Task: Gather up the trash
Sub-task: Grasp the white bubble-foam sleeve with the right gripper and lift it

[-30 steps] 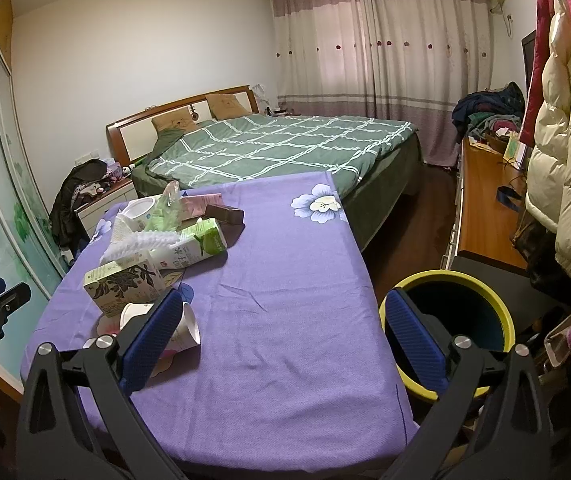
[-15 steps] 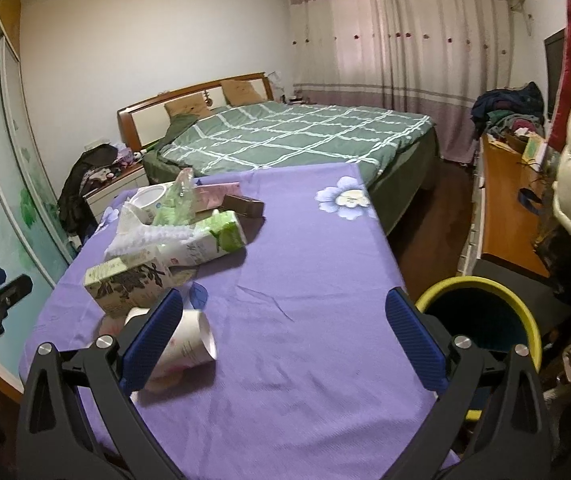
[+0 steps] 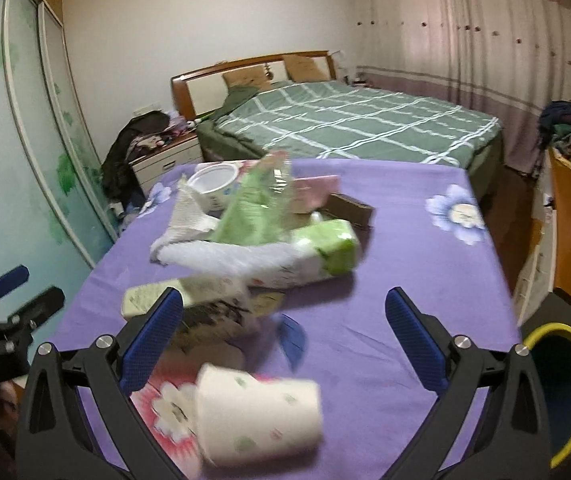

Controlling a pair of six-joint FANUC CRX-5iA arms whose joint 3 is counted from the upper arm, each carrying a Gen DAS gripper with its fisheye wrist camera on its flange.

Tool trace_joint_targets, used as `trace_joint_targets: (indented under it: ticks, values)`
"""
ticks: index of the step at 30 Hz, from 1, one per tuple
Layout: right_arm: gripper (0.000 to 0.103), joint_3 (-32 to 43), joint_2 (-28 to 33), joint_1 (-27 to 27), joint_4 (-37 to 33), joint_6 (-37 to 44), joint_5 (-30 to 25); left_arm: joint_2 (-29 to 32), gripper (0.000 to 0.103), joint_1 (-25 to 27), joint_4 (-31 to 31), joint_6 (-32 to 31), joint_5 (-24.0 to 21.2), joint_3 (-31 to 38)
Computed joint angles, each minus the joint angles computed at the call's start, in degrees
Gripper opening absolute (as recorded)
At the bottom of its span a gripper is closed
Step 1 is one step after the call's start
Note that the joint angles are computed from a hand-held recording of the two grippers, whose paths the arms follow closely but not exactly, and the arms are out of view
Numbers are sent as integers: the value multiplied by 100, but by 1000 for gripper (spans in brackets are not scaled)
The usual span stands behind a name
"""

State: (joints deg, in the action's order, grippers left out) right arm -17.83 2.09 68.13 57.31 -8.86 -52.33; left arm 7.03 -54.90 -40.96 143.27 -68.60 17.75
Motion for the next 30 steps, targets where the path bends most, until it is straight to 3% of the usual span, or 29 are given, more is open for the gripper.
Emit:
trace_joint_targets:
  ticks: [10,13,15,19,30]
  values:
    - [96,752,714,-323,-472,379,198,44,99,271,59,-196,221,-49]
    - [70,950,859,-348,-627,544,164,9,99,388,181,-228,387,-145]
    - [44,1069,916,-385,-836,710,214,-6,99,462,258,-269,469,-197]
    - [21,1102,908,-404,-960,771,330,-37,99,546,323,-292,546,-272]
    - [16,701,436,-133,-304,242,226,-193,99,377,113,-135,522,-353]
